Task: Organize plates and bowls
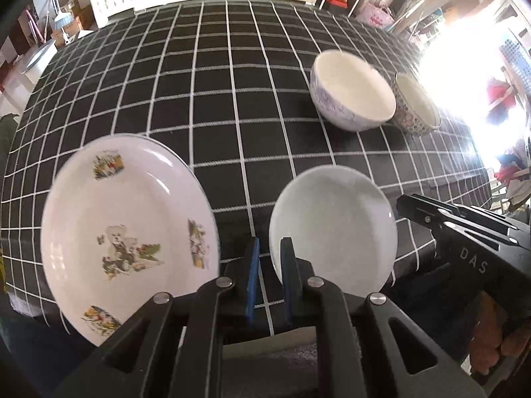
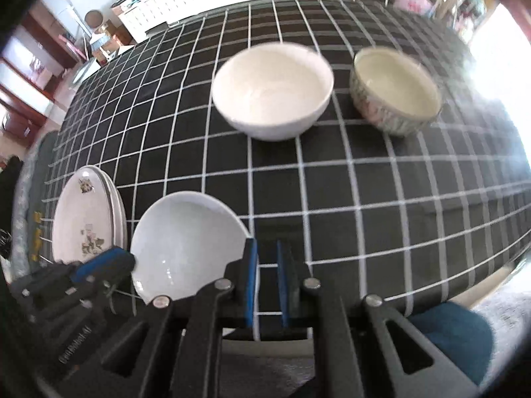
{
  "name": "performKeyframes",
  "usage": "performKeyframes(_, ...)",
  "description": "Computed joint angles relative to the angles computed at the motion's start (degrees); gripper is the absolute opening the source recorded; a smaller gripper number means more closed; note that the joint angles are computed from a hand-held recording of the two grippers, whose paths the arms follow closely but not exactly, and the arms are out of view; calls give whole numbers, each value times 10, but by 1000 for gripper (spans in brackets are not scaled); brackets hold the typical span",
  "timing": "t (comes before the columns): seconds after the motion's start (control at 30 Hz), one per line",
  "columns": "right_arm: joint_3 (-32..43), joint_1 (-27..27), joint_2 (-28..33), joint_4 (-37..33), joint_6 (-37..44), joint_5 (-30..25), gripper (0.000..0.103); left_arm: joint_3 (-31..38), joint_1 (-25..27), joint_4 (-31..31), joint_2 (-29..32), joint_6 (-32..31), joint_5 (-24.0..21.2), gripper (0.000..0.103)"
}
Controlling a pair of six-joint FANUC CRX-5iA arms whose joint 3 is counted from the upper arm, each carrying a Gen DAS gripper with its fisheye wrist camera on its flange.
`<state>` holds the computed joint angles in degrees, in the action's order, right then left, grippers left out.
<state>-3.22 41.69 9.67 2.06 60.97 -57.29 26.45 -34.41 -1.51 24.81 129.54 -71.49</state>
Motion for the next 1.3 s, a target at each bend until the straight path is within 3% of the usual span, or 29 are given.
performKeyframes(0.07,-5,5,-7,20,-1,2,16,6,-3,-16,-6,4,-2,21)
performKeyframes(0.23,-53,33,-41,129,-41,38,17,46,-20,-75,-2,9,-32,30)
performKeyframes(0.4,-50,14,-58,90,-11,67,45,77,-23,-88,11,-2,-51,36)
performKeyframes(0.5,-46,12,-57,101,-26,65,51,102,-26,-99,21,-10,-60,36)
performKeyframes(0.73,-2,-11,-33,92,5,51,51,175,-23,-103,59,-35,-86,41)
performKeyframes(1.0,95,-52,25,7,99,-3,51,271,-2,-69,124,-67,-110,41)
performKeyframes(1.3,200,-93,101,-54,143,-73,51,457,22,-31,247,-102,-189,41)
